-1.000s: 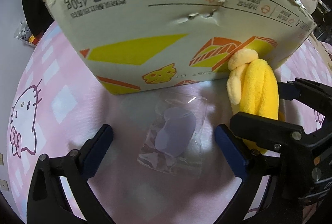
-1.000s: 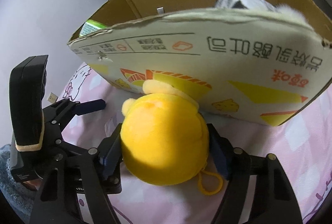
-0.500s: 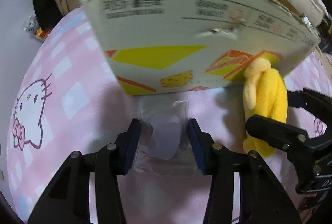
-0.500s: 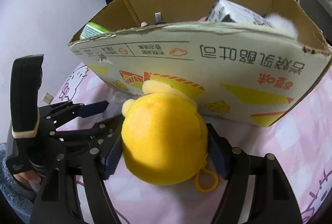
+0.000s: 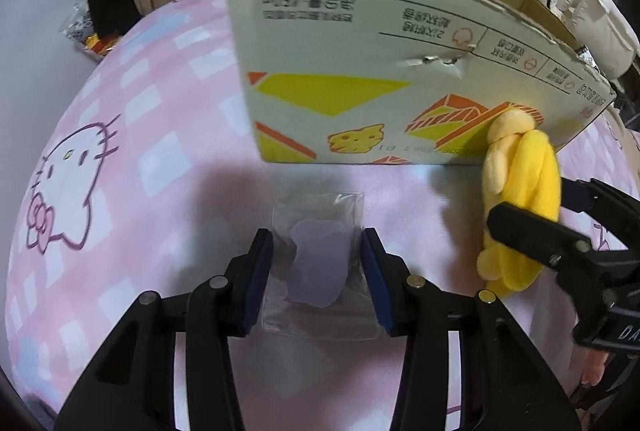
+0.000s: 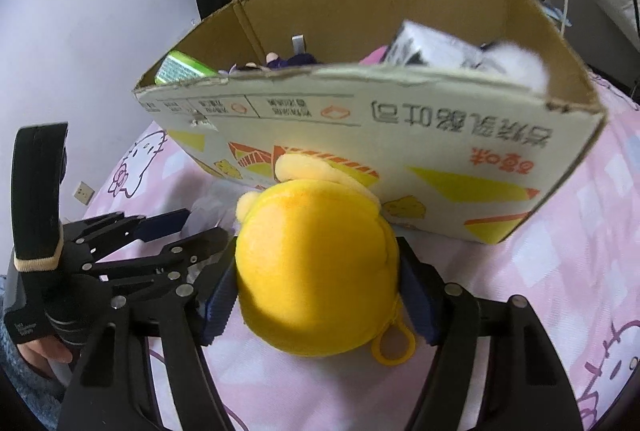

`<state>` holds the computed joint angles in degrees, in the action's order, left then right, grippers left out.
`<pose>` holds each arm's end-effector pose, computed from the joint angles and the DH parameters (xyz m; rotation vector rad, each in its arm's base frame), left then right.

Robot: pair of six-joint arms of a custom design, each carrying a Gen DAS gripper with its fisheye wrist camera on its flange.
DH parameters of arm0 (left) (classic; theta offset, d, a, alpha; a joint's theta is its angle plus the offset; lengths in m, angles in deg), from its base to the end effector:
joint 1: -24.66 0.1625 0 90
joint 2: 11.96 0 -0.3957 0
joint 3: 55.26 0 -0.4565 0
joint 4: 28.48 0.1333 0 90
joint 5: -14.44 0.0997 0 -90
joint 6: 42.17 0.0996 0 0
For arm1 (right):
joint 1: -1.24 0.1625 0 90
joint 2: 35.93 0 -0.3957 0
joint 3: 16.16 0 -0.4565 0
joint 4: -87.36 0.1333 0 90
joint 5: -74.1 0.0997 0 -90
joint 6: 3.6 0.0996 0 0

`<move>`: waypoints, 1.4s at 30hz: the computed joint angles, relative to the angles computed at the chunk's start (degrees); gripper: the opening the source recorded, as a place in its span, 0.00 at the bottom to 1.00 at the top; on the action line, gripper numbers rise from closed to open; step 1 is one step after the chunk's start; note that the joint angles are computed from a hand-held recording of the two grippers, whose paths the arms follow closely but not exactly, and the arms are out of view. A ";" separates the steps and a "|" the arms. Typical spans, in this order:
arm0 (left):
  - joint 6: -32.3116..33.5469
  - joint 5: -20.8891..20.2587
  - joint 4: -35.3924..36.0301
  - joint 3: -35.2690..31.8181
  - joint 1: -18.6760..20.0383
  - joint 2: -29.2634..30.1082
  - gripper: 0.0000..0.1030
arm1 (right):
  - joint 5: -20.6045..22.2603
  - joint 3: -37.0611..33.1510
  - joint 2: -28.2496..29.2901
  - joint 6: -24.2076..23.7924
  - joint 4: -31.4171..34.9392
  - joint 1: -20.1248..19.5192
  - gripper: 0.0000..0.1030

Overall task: Organize soft objects
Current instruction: 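Lift the bag with the left tool while the right tool lifts the yellow plush over the box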

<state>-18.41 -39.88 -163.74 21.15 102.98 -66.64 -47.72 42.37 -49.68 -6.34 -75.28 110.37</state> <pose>0.0302 -0.7992 0.2820 0.5895 2.3847 -0.4246 0.3503 -0.7634 -0.0932 0.3088 -2.5553 0.7346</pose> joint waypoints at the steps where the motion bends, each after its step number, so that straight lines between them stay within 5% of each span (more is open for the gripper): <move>1: 0.46 0.34 -1.05 0.91 -0.21 -0.53 0.42 | -0.15 0.66 -0.47 0.86 -0.59 0.12 0.73; 9: 6.86 -2.23 -12.15 9.22 -2.01 -6.07 0.42 | 0.38 7.45 -4.76 2.67 -8.75 0.02 0.73; 21: 16.82 -6.71 -29.93 19.60 -5.14 -13.88 0.42 | -1.26 13.65 -7.79 -5.12 -27.10 3.17 0.73; 25: 17.39 -10.96 -30.87 20.33 -5.49 -15.48 0.43 | -0.54 14.01 -8.75 -7.43 -27.28 3.78 0.73; 42: 20.67 -16.57 -37.30 12.74 -6.94 -12.21 0.43 | -1.49 5.10 -6.21 -18.24 -30.38 5.14 0.73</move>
